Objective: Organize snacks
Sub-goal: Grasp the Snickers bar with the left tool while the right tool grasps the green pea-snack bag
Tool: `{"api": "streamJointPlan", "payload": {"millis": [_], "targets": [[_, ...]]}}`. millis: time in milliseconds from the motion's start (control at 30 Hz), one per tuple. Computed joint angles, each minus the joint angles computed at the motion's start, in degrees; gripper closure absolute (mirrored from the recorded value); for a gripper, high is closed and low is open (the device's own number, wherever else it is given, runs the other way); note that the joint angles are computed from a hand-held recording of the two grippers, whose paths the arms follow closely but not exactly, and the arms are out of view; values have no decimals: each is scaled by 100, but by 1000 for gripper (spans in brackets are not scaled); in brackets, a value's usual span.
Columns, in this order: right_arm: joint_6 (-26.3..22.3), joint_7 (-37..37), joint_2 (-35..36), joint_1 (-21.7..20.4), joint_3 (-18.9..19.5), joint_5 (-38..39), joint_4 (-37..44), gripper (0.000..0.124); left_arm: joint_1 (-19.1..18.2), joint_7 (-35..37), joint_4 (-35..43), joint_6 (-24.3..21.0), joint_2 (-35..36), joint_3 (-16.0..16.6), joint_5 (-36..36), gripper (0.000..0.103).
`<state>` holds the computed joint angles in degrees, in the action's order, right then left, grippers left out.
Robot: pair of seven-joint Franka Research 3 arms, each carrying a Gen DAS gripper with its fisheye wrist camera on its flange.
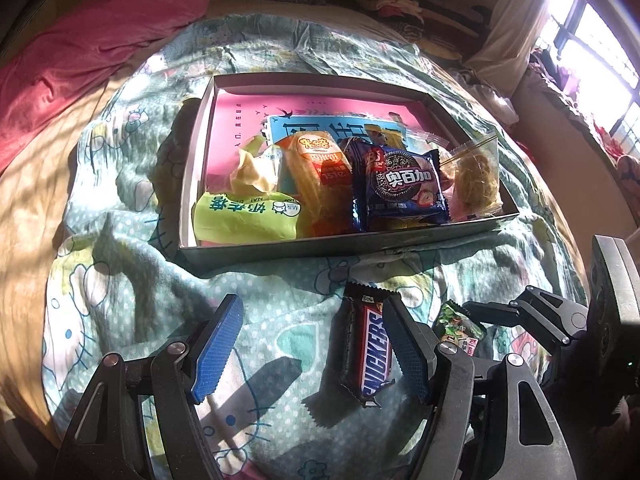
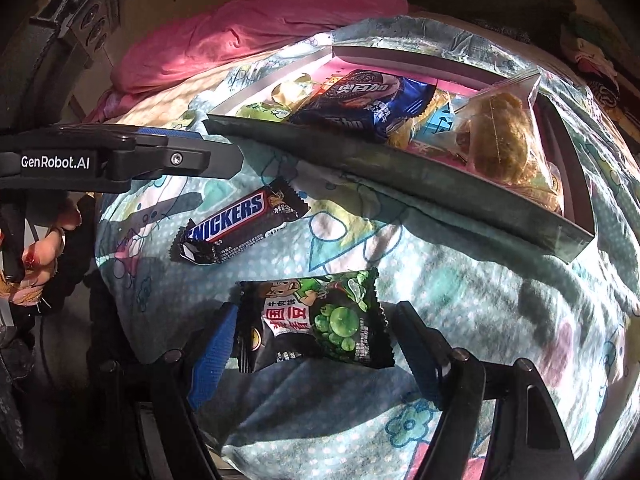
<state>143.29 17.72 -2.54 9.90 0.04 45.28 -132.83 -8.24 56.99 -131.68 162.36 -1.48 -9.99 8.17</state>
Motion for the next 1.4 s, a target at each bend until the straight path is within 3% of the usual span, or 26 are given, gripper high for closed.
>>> {"api": "streamJointPlan", "payload": {"millis": [200,400,700,1000,1033,1100,1133,1167,1400], "targets": [[178,-188,44,59,37,32,-34,48,-37,237,47,-60,112,-28,-301,29],[337,-325,114,57,62,169,2,61,-94,429,109,-152,251,-99,-586,29],[617,-125,116,-33,-24,408,89,72,-179,-97,246,-271,403,-121,124,29],[409,-424,86,-264,-130,1455,326,72,-216,-549,409,-304,565,-123,578,30],[434,-476,75,-266,-128,1517,323,72,-211,-524,408,-280,569,-130,549,33],[494,-492,87,-251,-108,1575,340,72,-227,-624,415,-285,569,-111,710,51],[520,-498,82,-243,-100,1600,340,72,-203,-469,404,-249,574,-138,569,63],[544,-540,75,-238,-98,1654,340,72,-169,-248,379,-187,574,-176,320,68],[599,-887,-10,-225,-128,2102,319,72,-93,464,91,192,302,-207,-580,73]]}}
